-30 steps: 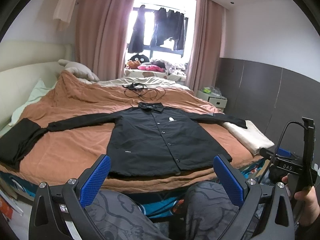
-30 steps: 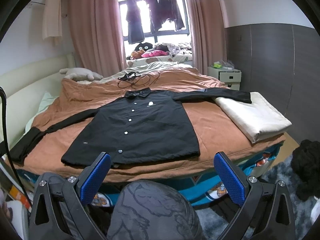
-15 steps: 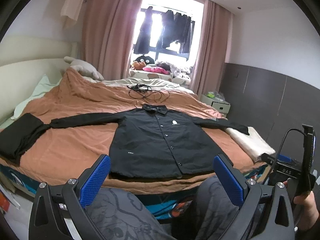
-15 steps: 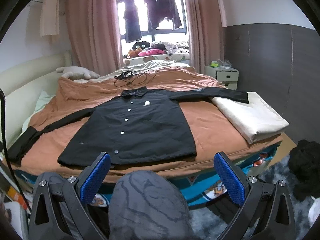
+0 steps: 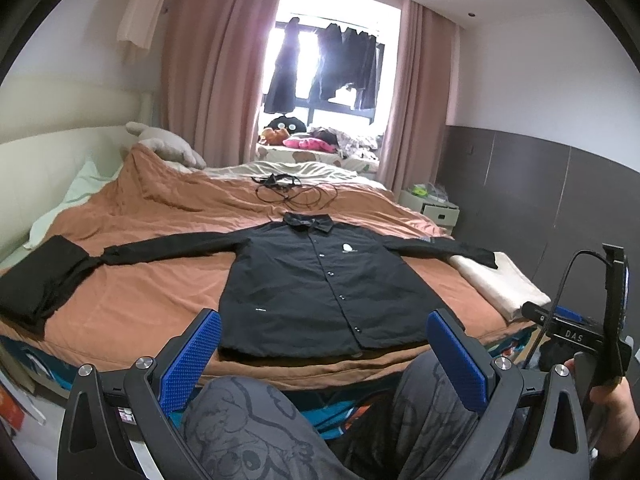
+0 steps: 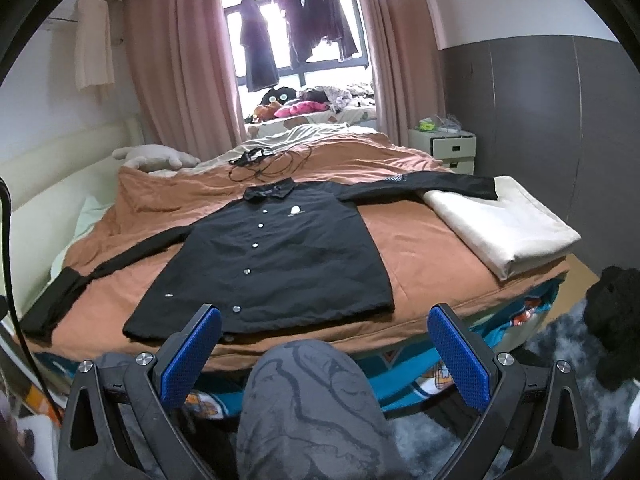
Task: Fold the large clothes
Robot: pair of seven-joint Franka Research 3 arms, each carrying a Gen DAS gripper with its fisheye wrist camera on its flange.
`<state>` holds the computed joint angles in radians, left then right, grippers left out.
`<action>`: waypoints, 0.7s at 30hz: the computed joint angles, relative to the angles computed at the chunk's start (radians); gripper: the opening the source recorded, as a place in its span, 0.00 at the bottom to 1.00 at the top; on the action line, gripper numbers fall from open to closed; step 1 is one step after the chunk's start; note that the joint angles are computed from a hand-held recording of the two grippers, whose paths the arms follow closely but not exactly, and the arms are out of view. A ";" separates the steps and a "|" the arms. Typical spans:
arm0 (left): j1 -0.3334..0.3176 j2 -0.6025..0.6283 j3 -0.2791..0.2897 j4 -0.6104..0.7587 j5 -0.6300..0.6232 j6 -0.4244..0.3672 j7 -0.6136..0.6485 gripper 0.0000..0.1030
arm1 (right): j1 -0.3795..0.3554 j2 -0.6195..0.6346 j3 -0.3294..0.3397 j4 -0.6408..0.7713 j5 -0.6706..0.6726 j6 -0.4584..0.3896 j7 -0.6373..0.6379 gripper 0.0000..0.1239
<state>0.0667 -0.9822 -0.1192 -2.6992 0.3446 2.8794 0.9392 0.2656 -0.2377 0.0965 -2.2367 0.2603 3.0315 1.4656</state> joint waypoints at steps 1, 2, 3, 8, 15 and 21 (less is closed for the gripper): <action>0.003 -0.001 -0.001 -0.001 0.000 -0.001 -0.001 1.00 | -0.009 0.001 0.008 0.000 -0.014 -0.001 0.008 0.83; 0.005 0.002 -0.002 0.001 -0.001 -0.001 -0.003 1.00 | -0.012 0.001 0.009 0.000 -0.021 -0.003 0.006 0.83; 0.007 0.005 -0.003 0.002 -0.002 -0.001 -0.006 1.00 | -0.016 0.004 0.014 0.003 -0.031 -0.004 0.009 0.83; 0.015 0.026 0.002 0.016 -0.004 0.002 -0.014 1.00 | 0.024 0.026 -0.016 0.029 0.011 -0.021 -0.032 0.83; 0.032 0.078 0.016 0.038 0.001 0.020 -0.004 1.00 | 0.015 0.086 0.002 0.092 -0.014 -0.038 -0.017 0.83; 0.064 0.146 0.032 0.065 -0.003 0.043 -0.001 1.00 | 0.011 0.165 0.011 0.176 -0.074 -0.053 0.027 0.83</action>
